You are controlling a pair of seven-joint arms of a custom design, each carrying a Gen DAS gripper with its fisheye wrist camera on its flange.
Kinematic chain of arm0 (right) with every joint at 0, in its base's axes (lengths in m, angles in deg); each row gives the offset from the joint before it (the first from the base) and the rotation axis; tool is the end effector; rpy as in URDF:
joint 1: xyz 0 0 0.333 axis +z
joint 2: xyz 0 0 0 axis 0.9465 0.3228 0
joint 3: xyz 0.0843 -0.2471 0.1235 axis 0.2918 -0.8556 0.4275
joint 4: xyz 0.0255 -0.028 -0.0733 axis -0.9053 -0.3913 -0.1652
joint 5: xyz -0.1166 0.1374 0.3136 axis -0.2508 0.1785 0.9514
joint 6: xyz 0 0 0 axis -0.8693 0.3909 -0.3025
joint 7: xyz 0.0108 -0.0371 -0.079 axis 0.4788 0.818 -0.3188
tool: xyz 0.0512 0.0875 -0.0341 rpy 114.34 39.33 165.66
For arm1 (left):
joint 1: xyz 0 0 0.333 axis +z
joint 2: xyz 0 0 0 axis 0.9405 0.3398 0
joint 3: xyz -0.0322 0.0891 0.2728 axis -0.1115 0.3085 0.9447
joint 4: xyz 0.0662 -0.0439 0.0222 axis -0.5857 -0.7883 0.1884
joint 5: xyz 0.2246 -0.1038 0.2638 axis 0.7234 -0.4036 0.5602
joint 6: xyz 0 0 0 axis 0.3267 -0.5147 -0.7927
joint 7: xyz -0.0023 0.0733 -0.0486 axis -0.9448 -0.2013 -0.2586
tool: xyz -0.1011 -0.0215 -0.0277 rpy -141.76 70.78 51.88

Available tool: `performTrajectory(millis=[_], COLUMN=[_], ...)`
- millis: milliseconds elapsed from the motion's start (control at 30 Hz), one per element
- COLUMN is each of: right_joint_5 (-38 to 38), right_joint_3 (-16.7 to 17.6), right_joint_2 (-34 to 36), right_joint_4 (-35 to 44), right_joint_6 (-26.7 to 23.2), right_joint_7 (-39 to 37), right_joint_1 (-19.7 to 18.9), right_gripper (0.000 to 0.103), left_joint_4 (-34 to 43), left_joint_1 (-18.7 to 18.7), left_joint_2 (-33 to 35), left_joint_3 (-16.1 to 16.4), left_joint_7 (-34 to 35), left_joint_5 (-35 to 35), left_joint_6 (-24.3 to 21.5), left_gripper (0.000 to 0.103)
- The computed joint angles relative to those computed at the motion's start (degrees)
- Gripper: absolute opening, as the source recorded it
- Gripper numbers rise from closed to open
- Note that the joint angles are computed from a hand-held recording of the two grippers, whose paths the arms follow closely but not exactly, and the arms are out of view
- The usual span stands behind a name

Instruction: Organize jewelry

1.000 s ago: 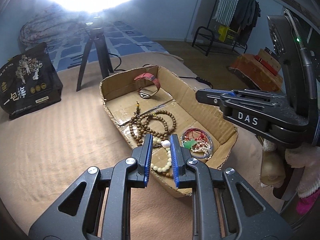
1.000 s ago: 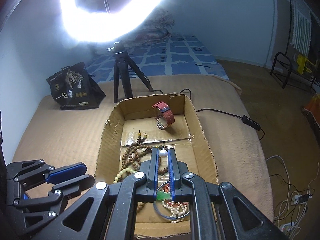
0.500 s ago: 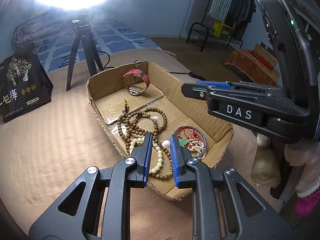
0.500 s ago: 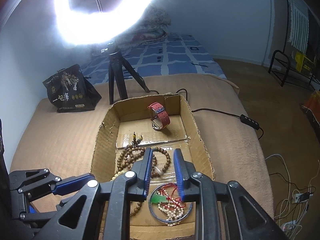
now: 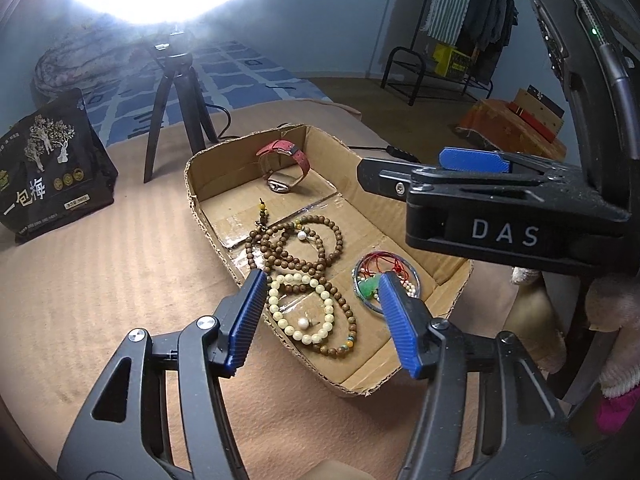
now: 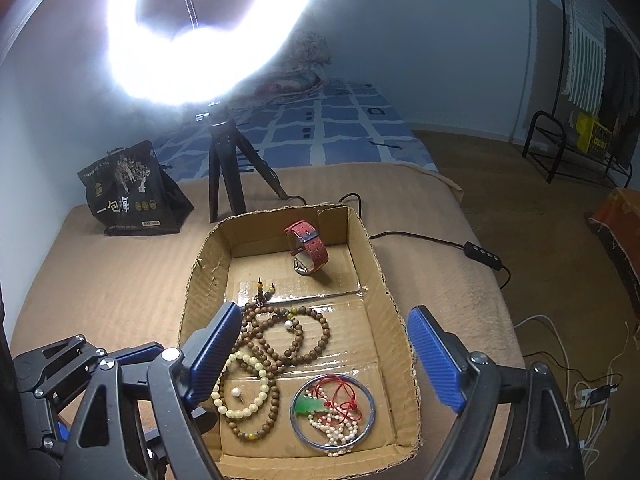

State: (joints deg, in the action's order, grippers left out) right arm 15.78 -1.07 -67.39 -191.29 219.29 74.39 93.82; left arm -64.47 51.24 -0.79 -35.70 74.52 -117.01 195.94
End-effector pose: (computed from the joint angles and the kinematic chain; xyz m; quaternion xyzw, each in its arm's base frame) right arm 0.4723 0.3055 0.5529 -0.6643 0.6495 -0.2343 0.2863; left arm 0.4444 -0.1406 0.5221 -0.5073 0.7786 -0.3498 0.1191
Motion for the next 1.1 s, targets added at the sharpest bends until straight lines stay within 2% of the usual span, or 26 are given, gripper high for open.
performTrajectory(millis=[400,1100], right_joint_5=[-1.11,-3.75], right_joint_3=[1.06,6.89], right_joint_2=[-2.19,-10.3], right_joint_4=[-0.76,-1.62], right_joint_6=[-1.2,-7.52], right_joint_7=[1.37,3.79], right_joint_1=[-0.01,-0.3], right_gripper=[0.089,0.091], left_joint_4=[-2.56,-9.48], left_joint_1=[-0.29,-0.99], left_joint_2=[-4.21,-20.52], left_joint_3=[0.46,3.66], left_joint_7=[-1.6,-8.96], left_joint_5=[2.25,11.99], left_joint_6=[0.25,-3.61], left_gripper=[0.06,0.06])
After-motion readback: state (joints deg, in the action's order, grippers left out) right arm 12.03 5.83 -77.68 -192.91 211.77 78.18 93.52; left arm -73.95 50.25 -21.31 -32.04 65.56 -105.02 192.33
